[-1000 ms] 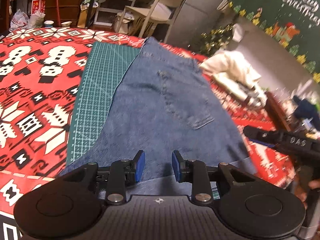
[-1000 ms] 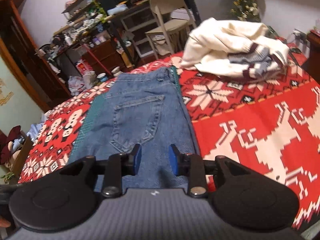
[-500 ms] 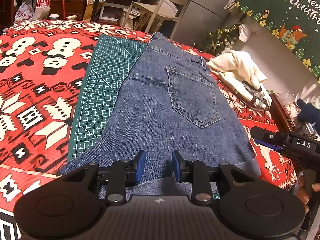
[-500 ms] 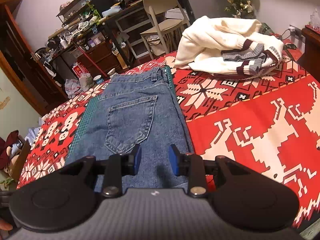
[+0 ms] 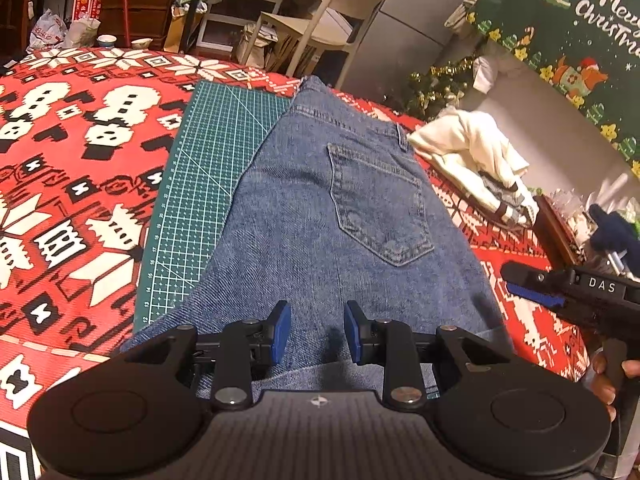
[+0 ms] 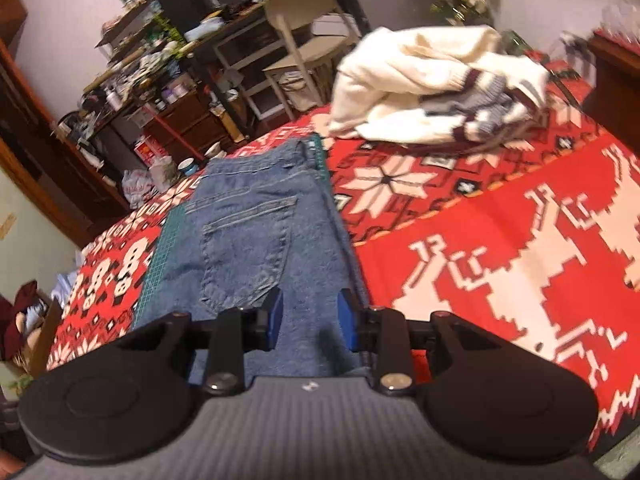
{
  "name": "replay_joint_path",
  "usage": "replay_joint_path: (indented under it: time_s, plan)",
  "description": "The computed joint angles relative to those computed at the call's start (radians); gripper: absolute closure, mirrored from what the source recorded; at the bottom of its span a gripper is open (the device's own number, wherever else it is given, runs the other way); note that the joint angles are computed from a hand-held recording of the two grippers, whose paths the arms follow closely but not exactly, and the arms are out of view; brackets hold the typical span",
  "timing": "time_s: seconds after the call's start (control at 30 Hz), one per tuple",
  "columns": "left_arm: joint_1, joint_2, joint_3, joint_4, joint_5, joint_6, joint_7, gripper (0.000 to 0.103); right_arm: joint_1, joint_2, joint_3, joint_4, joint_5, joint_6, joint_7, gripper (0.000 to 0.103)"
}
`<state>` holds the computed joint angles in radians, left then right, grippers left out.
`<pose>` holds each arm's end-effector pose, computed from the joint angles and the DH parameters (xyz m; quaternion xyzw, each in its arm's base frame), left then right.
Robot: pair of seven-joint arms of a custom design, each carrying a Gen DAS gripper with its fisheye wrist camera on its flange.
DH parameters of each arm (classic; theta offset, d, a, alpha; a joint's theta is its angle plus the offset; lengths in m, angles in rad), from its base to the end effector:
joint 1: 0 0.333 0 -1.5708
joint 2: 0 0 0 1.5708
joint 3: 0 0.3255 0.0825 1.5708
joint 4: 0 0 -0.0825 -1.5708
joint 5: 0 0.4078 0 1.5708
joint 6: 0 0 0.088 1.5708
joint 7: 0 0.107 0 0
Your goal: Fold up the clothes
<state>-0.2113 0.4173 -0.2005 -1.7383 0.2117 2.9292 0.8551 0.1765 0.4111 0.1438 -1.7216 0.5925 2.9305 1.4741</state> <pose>0.6709 -0.2856 0.4308 -0.7051 0.5971 -0.3665 0.1092 0.7049 0.1814 0.4306 -0.5936 0.6902 -0.0801 0.4060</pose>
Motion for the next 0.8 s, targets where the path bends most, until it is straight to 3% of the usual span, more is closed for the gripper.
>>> replay_joint_path:
  time_s: [0.17, 0.53, 0.7, 0.77, 0.8]
  plan:
    - [0.007, -0.006, 0.001, -0.015, -0.01, 0.033, -0.026, 0.075, -0.047, 0.02, 0.036, 0.03, 0.094, -0.063, -0.024, 0.069]
    - [0.022, 0.006, -0.017, -0.004, -0.029, 0.027, -0.006, 0.075, 0.045, 0.058, -0.075, 0.078, -0.095, -0.154, 0.129, 0.069]
    - [0.013, 0.007, -0.008, 0.001, -0.02, 0.014, -0.006, 0.075, 0.042, 0.06, -0.083, 0.075, -0.132, -0.165, 0.196, 0.069]
    - [0.01, 0.009, -0.006, 0.005, -0.018, 0.008, -0.007, 0.075, 0.026, 0.062, -0.065, 0.077, -0.122, -0.172, 0.182, 0.077]
    - [0.009, 0.01, -0.005, 0.007, -0.017, 0.003, -0.008, 0.075, 0.025, 0.063, -0.062, 0.079, -0.126, -0.174, 0.177, 0.089]
